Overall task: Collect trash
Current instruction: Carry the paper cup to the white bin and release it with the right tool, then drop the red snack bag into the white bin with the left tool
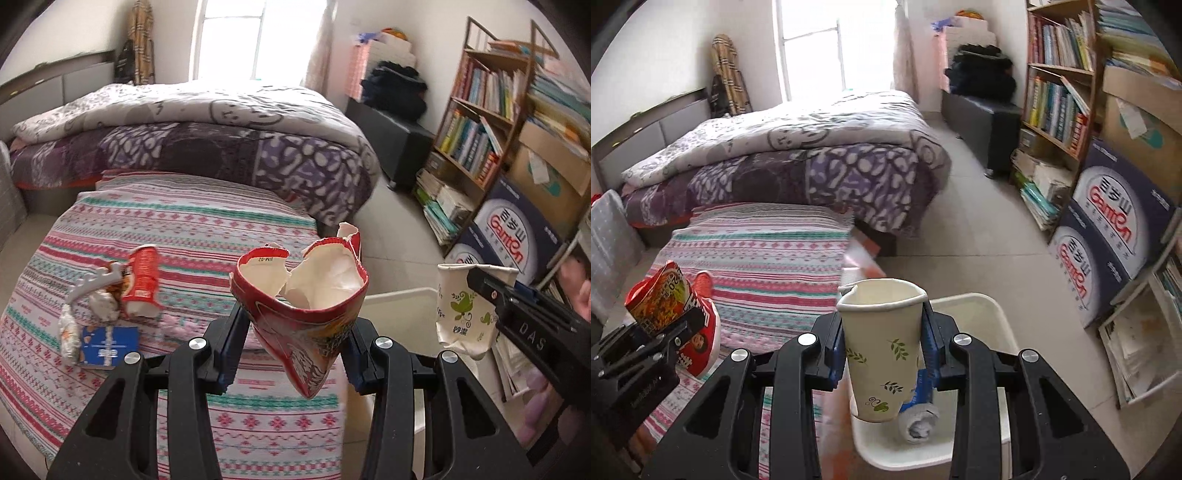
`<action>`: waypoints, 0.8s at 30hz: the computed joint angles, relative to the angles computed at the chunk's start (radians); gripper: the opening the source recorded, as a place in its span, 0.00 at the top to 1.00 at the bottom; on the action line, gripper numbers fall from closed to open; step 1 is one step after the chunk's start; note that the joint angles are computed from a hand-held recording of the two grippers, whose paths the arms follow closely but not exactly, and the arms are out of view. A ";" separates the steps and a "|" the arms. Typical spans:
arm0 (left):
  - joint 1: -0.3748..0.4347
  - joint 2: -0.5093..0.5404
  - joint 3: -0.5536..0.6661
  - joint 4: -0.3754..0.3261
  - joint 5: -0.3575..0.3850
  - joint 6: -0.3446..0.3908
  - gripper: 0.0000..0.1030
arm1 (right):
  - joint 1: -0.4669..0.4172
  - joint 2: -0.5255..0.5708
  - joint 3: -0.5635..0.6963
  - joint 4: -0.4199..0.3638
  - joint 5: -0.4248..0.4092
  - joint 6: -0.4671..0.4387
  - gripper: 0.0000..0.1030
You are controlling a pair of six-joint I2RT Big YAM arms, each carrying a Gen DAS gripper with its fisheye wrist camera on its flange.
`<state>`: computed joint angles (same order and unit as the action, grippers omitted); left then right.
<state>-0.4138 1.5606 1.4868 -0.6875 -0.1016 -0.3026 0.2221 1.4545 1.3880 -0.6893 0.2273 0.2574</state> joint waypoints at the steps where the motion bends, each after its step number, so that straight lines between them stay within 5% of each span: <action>1: -0.008 0.007 0.006 0.000 0.002 0.001 0.56 | -0.010 -0.004 -0.004 -0.005 0.003 0.005 0.68; 3: -0.022 0.019 0.015 0.001 0.005 0.001 0.56 | -0.028 -0.011 -0.013 -0.012 0.009 0.017 0.66; 6: -0.045 0.040 0.033 0.001 0.010 0.000 0.56 | -0.054 -0.029 -0.034 -0.007 0.039 0.030 0.50; 24: -0.169 0.162 0.134 -0.011 0.028 0.006 0.55 | -0.197 -0.106 -0.110 0.010 0.081 0.030 0.32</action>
<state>-0.5827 1.7223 1.6212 -0.6985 -0.0740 -0.2962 0.0253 1.3485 1.2782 -0.6793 0.3088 0.2873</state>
